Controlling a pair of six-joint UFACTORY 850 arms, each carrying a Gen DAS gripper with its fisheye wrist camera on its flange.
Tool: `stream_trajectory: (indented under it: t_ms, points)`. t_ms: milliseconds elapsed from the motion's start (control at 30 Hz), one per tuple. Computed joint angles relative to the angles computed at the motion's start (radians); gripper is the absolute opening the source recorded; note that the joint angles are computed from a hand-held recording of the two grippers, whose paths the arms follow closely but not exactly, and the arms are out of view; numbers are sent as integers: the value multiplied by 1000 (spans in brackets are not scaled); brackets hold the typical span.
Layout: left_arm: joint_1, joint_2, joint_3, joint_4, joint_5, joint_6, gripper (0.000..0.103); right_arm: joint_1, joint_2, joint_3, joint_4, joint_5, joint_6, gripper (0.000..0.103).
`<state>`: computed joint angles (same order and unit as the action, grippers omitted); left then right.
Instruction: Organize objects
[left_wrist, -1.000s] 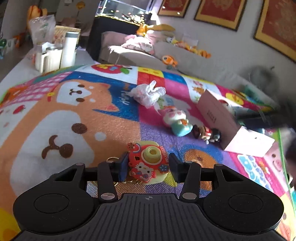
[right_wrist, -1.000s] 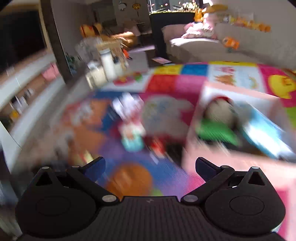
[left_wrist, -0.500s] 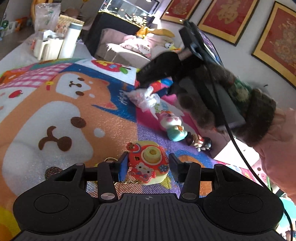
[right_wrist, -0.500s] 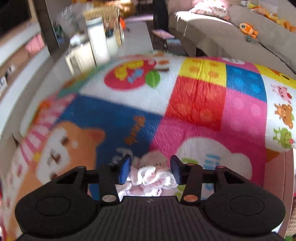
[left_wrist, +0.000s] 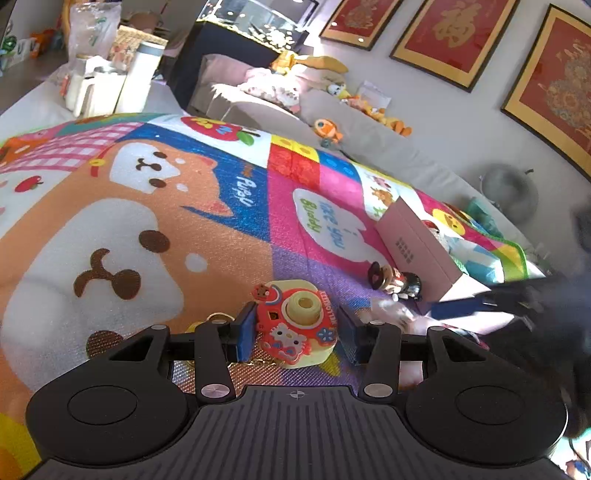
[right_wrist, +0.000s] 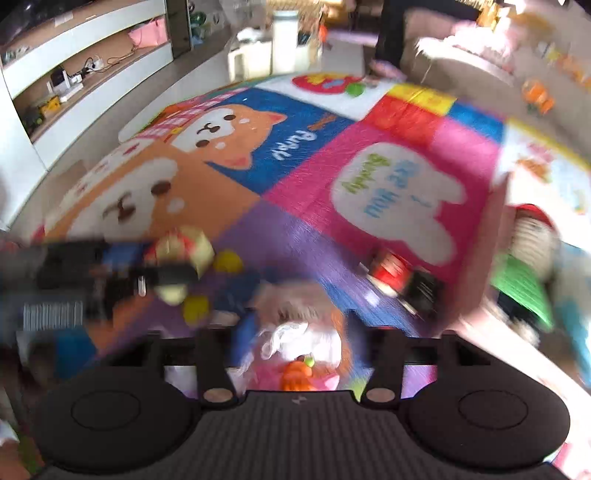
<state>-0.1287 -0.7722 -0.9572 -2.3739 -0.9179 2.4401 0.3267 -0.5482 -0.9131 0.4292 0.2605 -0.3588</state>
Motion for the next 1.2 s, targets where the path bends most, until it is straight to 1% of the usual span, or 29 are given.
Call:
stream_trajectory:
  t_ms: [33, 67, 100, 167, 233, 300, 333, 367, 400, 433, 500, 600, 667, 767, 800, 867, 933, 1000, 1033, 1100, 1200]
  points:
    - [-3, 2, 1, -5, 5, 6, 51, 9, 25, 47, 8, 48, 0, 88]
    - [-6, 5, 3, -12, 12, 14, 51, 13, 46, 91, -26, 91, 39, 91]
    - [-10, 7, 3, -19, 20, 25, 51, 17, 64, 133, -54, 127, 67, 91]
    - [-25, 21, 12, -55, 47, 76, 51, 30, 81, 189, -14, 189, 34, 91]
    - [-48, 38, 22, -102, 80, 127, 51, 51, 90, 239, 108, 264, -60, 91]
    - [-69, 51, 29, -92, 86, 141, 51, 79, 81, 275, 266, 382, -158, 91]
    - [-77, 56, 32, -75, 80, 153, 51, 89, 74, 292, 331, 445, -176, 91]
    - [-90, 66, 38, -63, 79, 178, 51, 90, 71, 307, 360, 484, -162, 91]
    - [-106, 77, 46, -62, 84, 210, 51, 79, 76, 324, 347, 499, -112, 91]
    - [-119, 86, 54, -59, 86, 240, 51, 60, 86, 346, 301, 499, -29, 92]
    - [-141, 101, 70, -61, 85, 300, 51, 27, 100, 379, 221, 501, 117, 98]
    - [-159, 127, 96, -86, 92, 351, 51, 16, 94, 416, 169, 553, 243, 100]
    - [-153, 150, 116, -117, 81, 351, 51, 23, 81, 431, 159, 589, 290, 103]
    - [-130, 187, 142, -165, 66, 319, 51, 19, 79, 446, 131, 630, 334, 103]
    - [-121, 197, 148, -171, 65, 309, 50, 11, 78, 448, 109, 636, 350, 103]
    - [-107, 212, 156, -165, 71, 306, 50, -11, 77, 447, 63, 617, 386, 103]
    - [-107, 214, 147, -150, 114, 314, 50, -25, 76, 446, 35, 612, 424, 103]
    - [-114, 191, 101, -67, 195, 263, 52, -37, 78, 452, 7, 613, 466, 103]
    - [-122, 177, 82, -67, 227, 258, 52, -39, 78, 455, 4, 616, 481, 103]
    - [-153, 145, 40, -146, 305, 329, 52, -41, 80, 458, 9, 617, 505, 103]
    - [-194, 93, -18, -282, 377, 502, 52, -50, 78, 462, 5, 626, 542, 103]
